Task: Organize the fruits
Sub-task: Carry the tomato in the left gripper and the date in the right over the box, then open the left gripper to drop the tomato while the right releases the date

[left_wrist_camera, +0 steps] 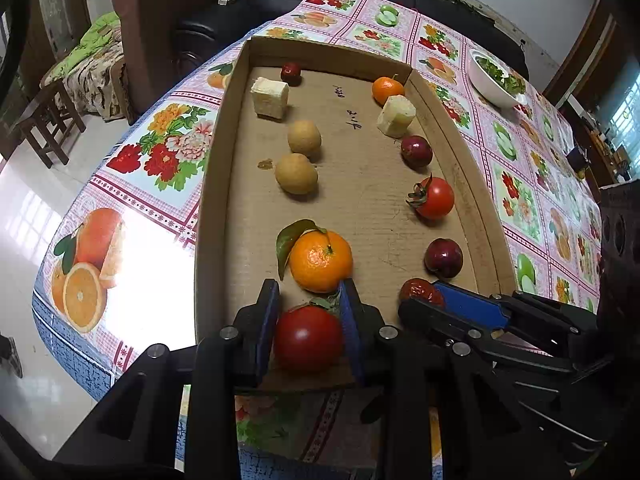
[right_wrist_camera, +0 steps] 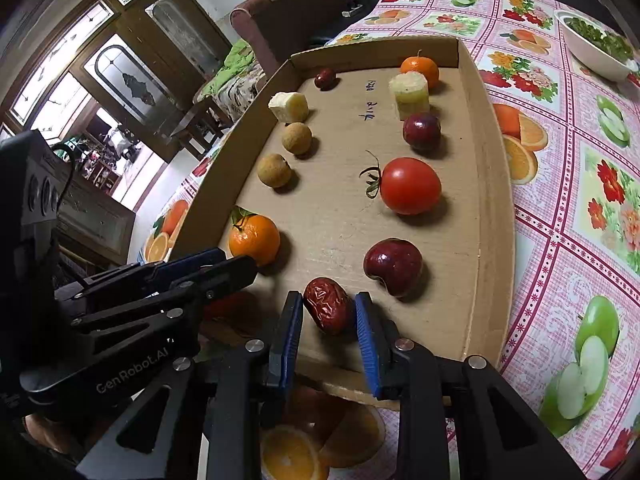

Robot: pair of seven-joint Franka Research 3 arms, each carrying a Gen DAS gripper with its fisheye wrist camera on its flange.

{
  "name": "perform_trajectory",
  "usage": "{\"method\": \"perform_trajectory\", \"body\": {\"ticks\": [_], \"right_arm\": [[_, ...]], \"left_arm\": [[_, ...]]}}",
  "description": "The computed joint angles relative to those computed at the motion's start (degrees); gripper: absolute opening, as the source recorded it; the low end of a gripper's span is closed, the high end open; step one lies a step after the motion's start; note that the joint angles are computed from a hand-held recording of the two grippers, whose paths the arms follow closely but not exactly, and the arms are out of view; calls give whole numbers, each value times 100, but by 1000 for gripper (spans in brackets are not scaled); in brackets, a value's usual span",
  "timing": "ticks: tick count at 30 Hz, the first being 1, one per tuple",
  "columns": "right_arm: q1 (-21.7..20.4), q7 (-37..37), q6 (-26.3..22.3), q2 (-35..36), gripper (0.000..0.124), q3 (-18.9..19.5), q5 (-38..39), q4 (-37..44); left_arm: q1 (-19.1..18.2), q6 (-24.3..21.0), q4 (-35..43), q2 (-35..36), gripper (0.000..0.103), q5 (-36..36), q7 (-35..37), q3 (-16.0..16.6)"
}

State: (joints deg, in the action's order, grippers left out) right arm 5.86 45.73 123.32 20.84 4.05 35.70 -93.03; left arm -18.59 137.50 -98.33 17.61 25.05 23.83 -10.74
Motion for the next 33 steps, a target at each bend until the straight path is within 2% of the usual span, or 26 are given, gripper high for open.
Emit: {"method": "perform_trajectory", "body": {"ticks": [2, 6, 10, 12, 14, 16, 20, 30, 33], "right_arm": [[-4, 2, 2, 2, 28, 4, 15, -2], [-14, 0, -12, 15, 28, 13, 48, 6], [-55, -20, -19, -14, 28, 14, 142, -7], [-64, -47, 4, -51, 29, 9, 169, -32], [-84, -90, 43, -102, 32, 7, 227, -76], [-91, -109, 98, -153, 41, -8, 254, -124], [-153, -140, 110, -232, 41, -42, 347, -160], [-240, -295, 251, -385, 42, -104, 496, -264], [-258, -374, 300, -379, 52, -120, 477, -236]], "left_arm": [[49, 87, -44, -14, 29, -125, 49, -28], [8, -54, -2, -4, 29, -81, 11, -8], [-99, -210, 29, -49, 30, 215, -197, 49], [-118, -226, -4, -103, 39, 328, -279, 52], [-142, -260, -9, -133, 40, 454, -353, 54], [-161, -309, 3, -151, 40, 552, -390, 43], [-165, -328, 31, -152, 45, 572, -391, 3], [-317, -612, 115, -197, 45, 878, -593, -14], [-342, -659, 64, -253, 45, 941, -641, -38]]}}
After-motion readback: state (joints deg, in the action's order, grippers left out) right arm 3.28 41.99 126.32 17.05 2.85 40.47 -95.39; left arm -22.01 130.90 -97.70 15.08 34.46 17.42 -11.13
